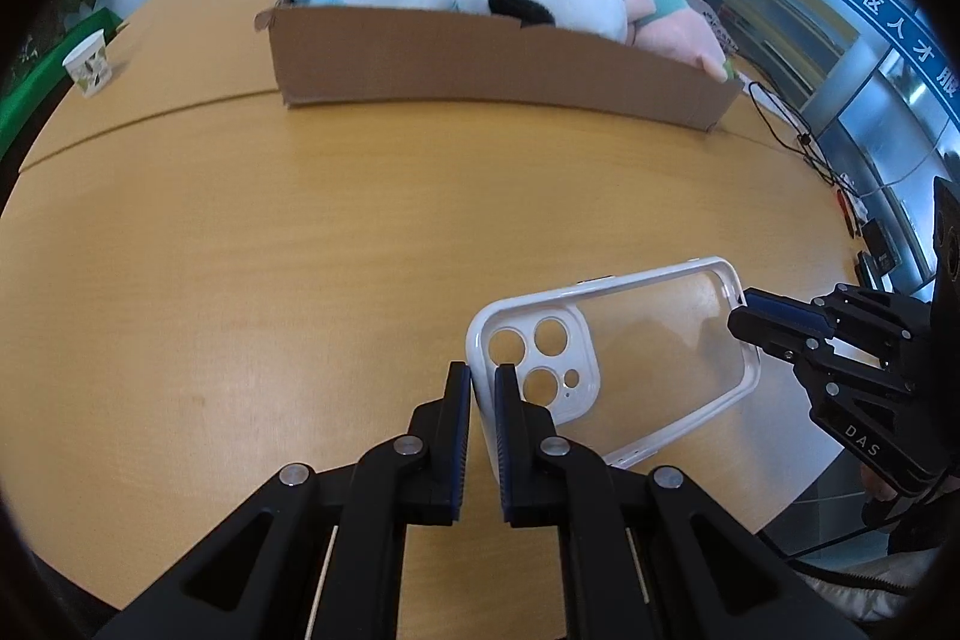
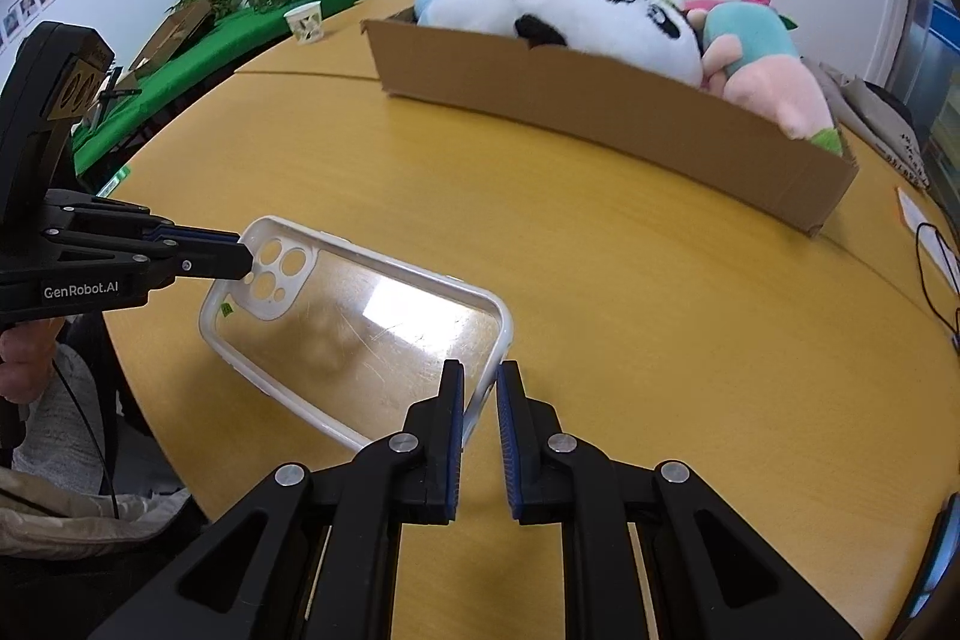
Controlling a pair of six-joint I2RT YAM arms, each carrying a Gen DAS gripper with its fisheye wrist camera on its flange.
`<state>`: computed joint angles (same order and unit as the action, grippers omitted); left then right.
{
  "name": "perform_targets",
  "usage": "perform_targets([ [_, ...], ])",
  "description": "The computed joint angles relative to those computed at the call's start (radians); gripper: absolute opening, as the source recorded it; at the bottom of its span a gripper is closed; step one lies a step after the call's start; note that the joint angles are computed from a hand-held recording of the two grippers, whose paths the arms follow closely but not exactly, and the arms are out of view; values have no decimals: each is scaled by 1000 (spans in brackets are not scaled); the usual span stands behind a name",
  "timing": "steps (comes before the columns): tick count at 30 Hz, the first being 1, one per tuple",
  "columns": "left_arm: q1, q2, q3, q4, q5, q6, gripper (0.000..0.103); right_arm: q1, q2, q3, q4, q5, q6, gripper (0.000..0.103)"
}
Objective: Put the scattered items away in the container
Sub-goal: 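Lift the phone case with the right gripper and carry it over the box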
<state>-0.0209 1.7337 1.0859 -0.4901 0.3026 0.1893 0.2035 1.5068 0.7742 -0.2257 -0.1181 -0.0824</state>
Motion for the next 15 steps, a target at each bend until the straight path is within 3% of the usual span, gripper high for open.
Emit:
perform_targets([
  [15,-62,82,264,-23,-23,-17,7,-82,74,190,-3,0,-81,12],
])
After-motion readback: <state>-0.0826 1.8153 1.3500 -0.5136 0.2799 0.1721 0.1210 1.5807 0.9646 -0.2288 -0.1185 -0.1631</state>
